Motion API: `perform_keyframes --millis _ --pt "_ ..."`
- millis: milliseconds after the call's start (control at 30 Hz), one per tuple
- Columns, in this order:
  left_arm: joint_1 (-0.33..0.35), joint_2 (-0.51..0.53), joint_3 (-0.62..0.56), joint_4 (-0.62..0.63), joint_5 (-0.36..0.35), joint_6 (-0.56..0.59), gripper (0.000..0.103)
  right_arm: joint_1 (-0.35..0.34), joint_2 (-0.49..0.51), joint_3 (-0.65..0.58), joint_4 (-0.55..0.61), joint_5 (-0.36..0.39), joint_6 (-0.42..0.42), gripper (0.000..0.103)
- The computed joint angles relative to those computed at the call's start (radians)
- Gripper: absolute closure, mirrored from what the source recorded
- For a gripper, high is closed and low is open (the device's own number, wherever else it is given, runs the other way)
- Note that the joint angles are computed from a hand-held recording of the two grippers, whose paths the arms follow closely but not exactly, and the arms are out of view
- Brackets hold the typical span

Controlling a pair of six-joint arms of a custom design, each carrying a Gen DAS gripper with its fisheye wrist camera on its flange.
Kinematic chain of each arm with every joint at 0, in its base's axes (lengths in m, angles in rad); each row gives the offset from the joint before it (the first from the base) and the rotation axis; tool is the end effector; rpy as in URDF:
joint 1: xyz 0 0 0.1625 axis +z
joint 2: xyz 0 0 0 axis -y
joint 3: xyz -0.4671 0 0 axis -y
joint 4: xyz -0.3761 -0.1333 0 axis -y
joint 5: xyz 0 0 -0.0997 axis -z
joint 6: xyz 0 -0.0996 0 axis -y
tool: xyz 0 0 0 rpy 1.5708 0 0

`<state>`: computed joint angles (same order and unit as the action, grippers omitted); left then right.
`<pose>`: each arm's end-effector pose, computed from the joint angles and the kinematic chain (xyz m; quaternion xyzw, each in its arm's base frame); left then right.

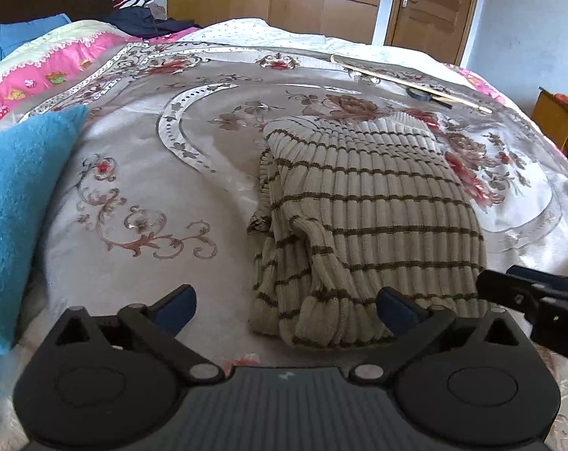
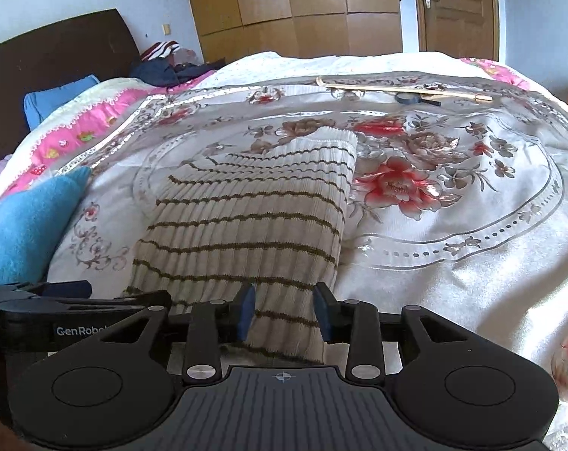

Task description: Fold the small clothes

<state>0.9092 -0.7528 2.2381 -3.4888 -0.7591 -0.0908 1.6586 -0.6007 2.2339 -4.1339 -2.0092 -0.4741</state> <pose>-0.1402 -0.5147 0.0867 0.1713 0.8849 -0.3251 0.2862 0.1340 -0.4839 0.0771 0.1482 -0.8653 0.3922 0.2748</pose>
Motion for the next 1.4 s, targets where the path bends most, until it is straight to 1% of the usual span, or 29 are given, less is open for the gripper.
perform_keyframes --millis 133,200,367,533,633,933,1000,1133,1400 --pt "-0.006 0.001 0.007 0.002 0.006 -0.008 0.000 0.005 0.007 0.008 -0.019 -0.008 -0.003 0.068" --pt "-0.007 -0.001 0.009 0.003 0.000 -0.009 0.000 0.005 0.010 0.013 -0.030 -0.010 -0.005 0.066" --pt "-0.013 -0.001 0.021 -0.002 -0.009 -0.002 0.000 0.001 0.014 0.026 -0.048 -0.006 -0.004 0.065" --pt "-0.024 -0.001 0.028 0.011 0.005 -0.008 0.000 -0.013 0.008 0.048 -0.057 0.008 0.021 0.064" --pt "-0.025 -0.005 0.030 0.029 -0.001 -0.015 0.000 -0.022 0.004 0.059 -0.051 0.010 0.037 0.064" --pt "-0.047 0.005 0.032 0.072 0.036 -0.003 0.000 -0.023 0.016 0.065 -0.043 -0.007 0.045 0.064" --pt "-0.051 0.007 0.033 0.077 0.043 0.002 0.000 -0.021 0.022 0.065 -0.049 -0.016 0.046 0.060" --pt "-0.059 0.011 0.034 0.090 0.064 0.000 0.000 -0.026 0.025 0.069 -0.053 -0.016 0.049 0.060" --pt "-0.055 0.008 0.033 0.119 0.060 -0.018 0.000 -0.024 0.032 0.068 -0.056 -0.030 0.047 0.060"
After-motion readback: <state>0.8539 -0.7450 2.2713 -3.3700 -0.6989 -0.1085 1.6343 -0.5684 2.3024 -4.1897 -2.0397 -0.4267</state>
